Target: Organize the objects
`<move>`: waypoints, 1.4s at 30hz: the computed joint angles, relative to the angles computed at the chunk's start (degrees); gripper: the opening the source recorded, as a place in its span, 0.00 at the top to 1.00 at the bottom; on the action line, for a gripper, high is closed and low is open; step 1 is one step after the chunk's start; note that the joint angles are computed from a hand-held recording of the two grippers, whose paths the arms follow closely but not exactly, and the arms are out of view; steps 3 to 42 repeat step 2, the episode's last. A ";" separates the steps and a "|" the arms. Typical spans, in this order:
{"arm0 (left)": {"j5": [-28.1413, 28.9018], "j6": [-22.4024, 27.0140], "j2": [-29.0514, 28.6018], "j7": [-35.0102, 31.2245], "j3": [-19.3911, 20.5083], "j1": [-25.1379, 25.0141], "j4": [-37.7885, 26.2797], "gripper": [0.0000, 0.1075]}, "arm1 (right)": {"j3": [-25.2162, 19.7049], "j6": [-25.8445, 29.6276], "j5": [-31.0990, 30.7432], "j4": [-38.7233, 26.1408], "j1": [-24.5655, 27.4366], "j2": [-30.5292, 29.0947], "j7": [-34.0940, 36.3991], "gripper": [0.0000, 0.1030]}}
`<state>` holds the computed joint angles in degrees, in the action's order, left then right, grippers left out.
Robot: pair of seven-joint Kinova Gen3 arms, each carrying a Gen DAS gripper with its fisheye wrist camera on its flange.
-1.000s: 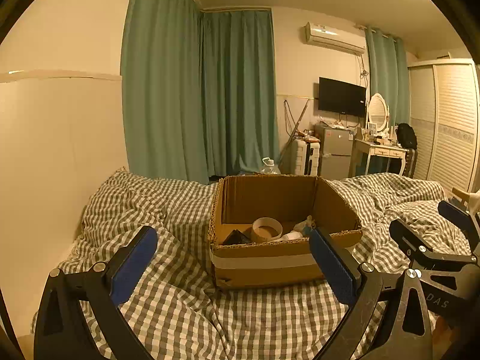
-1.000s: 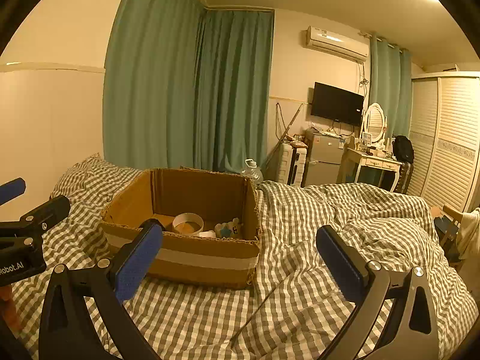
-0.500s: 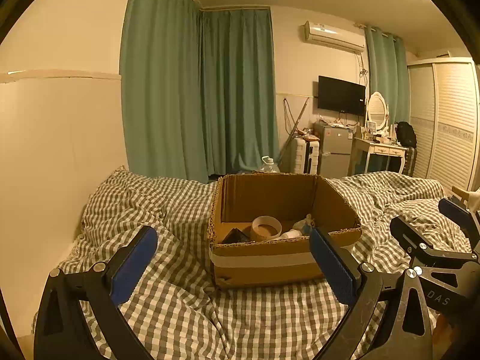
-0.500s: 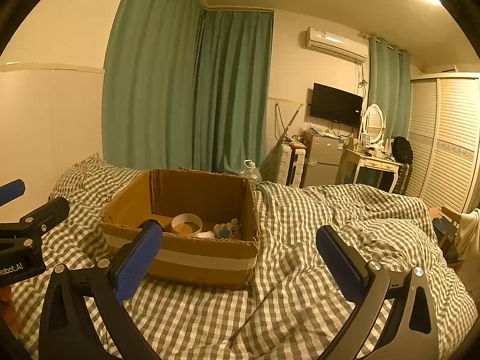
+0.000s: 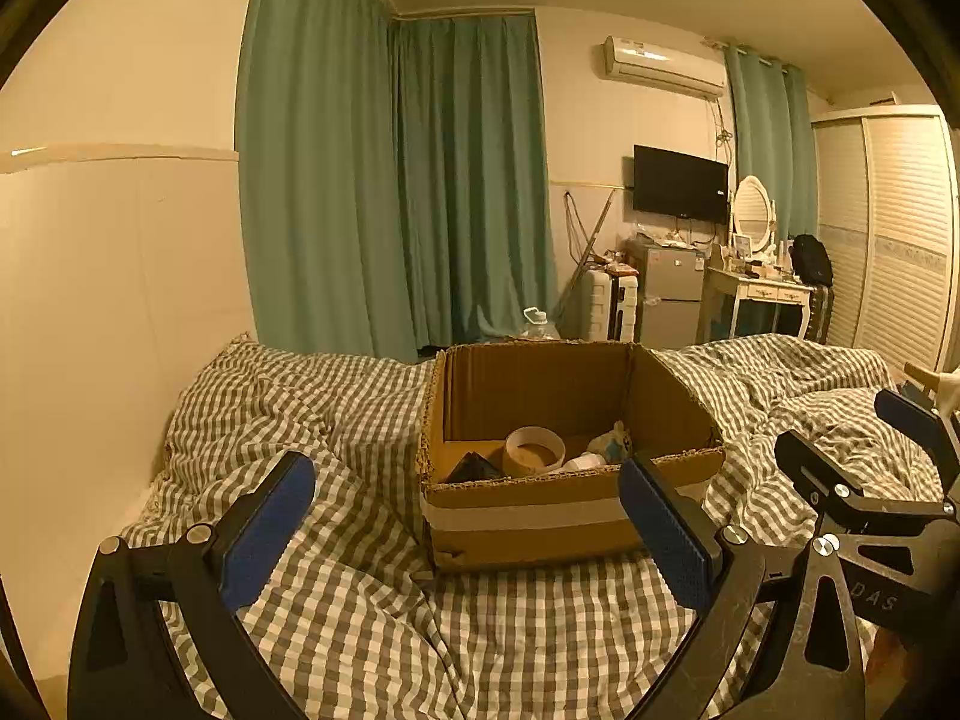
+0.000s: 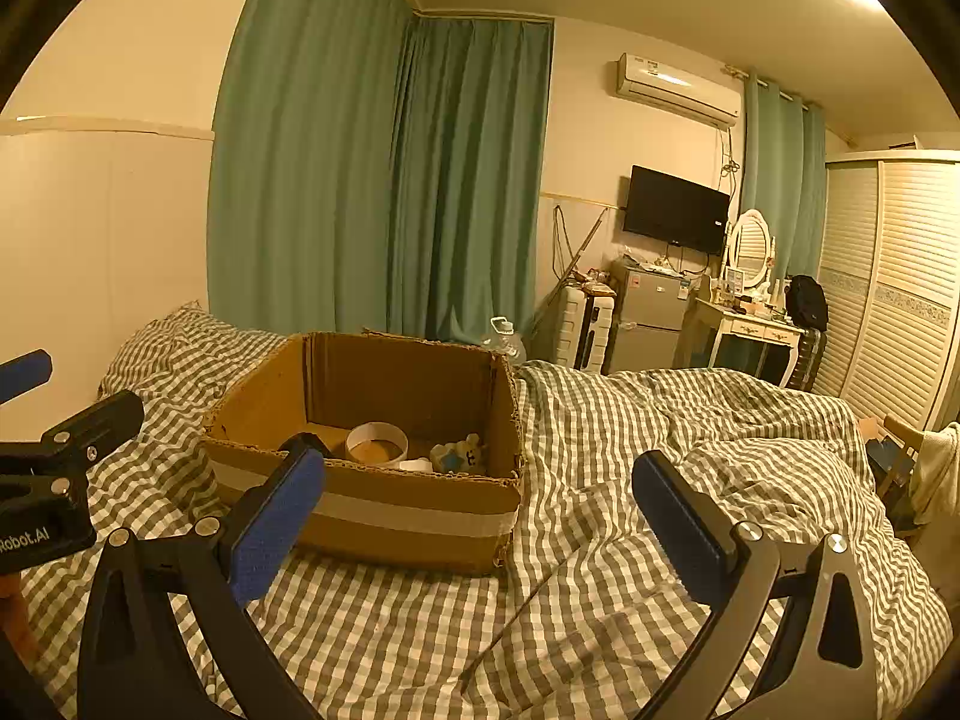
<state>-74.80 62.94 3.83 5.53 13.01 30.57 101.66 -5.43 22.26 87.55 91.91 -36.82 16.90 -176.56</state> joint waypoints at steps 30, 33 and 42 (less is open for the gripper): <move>0.28 -0.50 -0.13 -0.41 -0.08 -0.22 -0.06 0.04 | -0.01 -0.17 0.18 0.13 0.05 -0.03 -0.35 0.00; 0.28 -0.50 -0.13 -0.41 -0.08 -0.22 -0.06 0.04 | -0.01 -0.17 0.18 0.13 0.05 -0.03 -0.35 0.00; 0.28 -0.50 -0.13 -0.41 -0.08 -0.22 -0.06 0.04 | -0.01 -0.17 0.18 0.13 0.05 -0.03 -0.35 0.00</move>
